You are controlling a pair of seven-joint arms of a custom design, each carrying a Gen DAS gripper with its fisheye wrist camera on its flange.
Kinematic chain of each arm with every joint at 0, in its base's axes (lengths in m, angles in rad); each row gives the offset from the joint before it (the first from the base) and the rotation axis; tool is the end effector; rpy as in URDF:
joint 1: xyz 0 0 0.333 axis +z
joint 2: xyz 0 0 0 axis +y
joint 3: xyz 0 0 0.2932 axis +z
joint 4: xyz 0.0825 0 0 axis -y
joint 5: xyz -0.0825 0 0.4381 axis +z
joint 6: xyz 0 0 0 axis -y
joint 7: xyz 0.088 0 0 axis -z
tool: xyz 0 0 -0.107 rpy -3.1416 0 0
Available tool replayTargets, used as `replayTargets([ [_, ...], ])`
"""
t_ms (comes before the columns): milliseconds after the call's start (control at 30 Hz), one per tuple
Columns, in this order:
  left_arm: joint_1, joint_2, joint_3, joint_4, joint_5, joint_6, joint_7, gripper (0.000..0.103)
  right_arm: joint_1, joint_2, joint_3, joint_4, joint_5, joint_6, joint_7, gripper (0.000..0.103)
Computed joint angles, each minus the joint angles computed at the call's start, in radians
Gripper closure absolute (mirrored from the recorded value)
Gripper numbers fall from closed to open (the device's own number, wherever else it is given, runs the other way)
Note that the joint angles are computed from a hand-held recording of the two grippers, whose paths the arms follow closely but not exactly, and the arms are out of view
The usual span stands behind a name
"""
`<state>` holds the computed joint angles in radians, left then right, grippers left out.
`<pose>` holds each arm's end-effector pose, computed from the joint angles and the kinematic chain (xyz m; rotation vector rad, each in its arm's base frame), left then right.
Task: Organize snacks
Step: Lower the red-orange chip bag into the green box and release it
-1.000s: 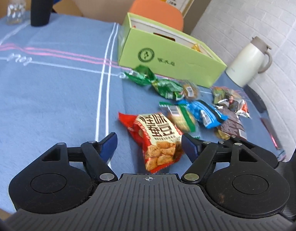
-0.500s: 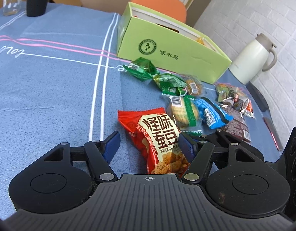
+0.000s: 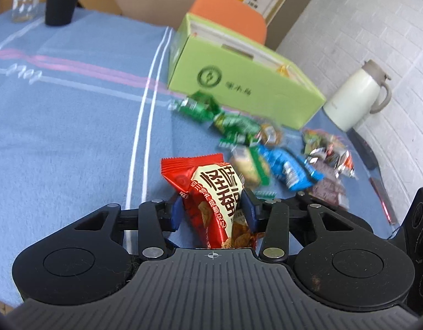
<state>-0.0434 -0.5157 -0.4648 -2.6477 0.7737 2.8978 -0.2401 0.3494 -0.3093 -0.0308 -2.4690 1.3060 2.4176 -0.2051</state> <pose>0.4010 -0.2609 0.4017 -2.2343 1.2147 -1.0590 0.4864 0.1658 0.3847 -2.1170 0.4480 -0.1805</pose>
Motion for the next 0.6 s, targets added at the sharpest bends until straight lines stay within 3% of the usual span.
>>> replayTargets([
  [133, 0.084, 0.035, -0.015, 0.077, 0.079, 0.061, -0.001, 0.080, -0.007, 0.054, -0.014, 0.101, 0.060, -0.009, -0.038, 0.024],
  [300, 0.220, 0.232, -0.034, 0.317, 0.257, 0.117, -0.004, 0.080, -0.042, 0.232, 0.013, 0.347, 0.115, 0.034, -0.066, 0.024],
  [433, 0.202, 0.469, 0.015, 0.572, 0.295, 0.085, 0.122, 0.079, -0.091, 0.417, 0.051, 0.586, 0.072, 0.075, 0.029, 0.024],
  [600, 0.151, 0.734, 0.052, 0.847, 0.141, 0.018, 0.418, 0.077, -0.129, 0.653, 0.077, 0.871, -0.115, 0.095, 0.262, 0.024],
])
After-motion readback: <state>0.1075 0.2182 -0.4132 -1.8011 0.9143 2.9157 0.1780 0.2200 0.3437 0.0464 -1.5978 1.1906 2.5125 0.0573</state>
